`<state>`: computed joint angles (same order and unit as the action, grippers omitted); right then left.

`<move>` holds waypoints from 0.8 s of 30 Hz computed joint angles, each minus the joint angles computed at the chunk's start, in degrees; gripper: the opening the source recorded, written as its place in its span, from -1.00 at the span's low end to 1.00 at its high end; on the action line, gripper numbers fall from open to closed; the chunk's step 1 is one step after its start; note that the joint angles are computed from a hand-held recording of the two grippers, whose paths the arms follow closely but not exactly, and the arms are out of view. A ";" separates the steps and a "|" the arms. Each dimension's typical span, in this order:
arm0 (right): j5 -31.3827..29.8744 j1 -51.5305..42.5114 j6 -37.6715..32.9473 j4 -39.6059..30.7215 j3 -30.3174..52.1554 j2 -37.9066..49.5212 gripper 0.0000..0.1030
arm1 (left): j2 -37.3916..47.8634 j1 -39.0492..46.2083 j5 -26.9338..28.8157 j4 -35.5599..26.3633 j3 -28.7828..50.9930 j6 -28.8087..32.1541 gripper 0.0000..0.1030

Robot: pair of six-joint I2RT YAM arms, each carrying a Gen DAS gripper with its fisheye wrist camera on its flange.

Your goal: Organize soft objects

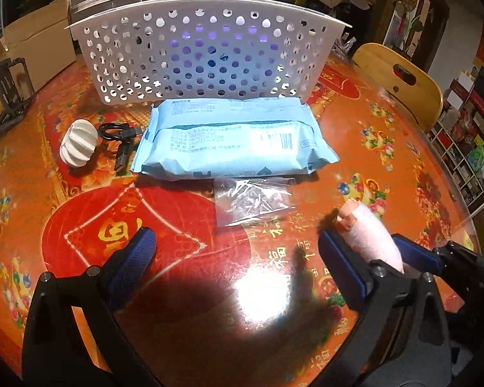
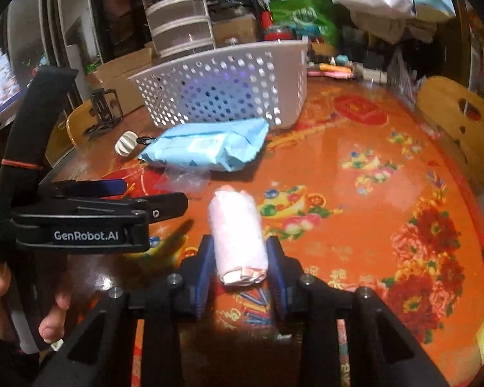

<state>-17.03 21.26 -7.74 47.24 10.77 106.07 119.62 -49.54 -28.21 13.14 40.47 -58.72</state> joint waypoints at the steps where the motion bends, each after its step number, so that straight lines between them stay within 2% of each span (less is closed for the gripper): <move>1: 1.44 1.03 -0.11 -0.44 0.18 -0.21 -0.38 | 0.07 0.20 0.25 0.07 0.05 0.06 0.94; 4: 4.39 3.15 -0.25 -1.82 0.49 -1.17 -0.39 | 0.54 0.71 0.85 -0.20 0.65 0.54 0.94; 6: 3.38 2.31 -0.64 -2.92 0.89 -1.43 -0.39 | 1.05 1.19 1.58 -0.44 1.24 0.93 0.94; 11: 0.60 -0.18 0.11 -0.72 0.55 0.09 -0.39 | 1.87 1.45 0.91 -2.74 3.05 0.52 0.94; 19: 0.54 -0.69 0.91 1.37 -0.50 0.34 -0.39 | 3.45 2.09 0.17 -6.69 6.83 -0.17 0.92; 22: 0.51 -0.63 0.98 1.26 -0.52 0.27 -0.39 | 3.54 1.18 -1.72 -7.65 7.11 -1.15 0.59; 24: 0.77 -0.46 0.99 1.31 -0.58 0.22 -0.39 | 3.63 0.31 -3.10 -8.51 7.57 -1.05 0.12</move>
<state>-16.26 20.81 -6.75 48.55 10.19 106.28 123.25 -49.23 -31.31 4.62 48.03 -59.77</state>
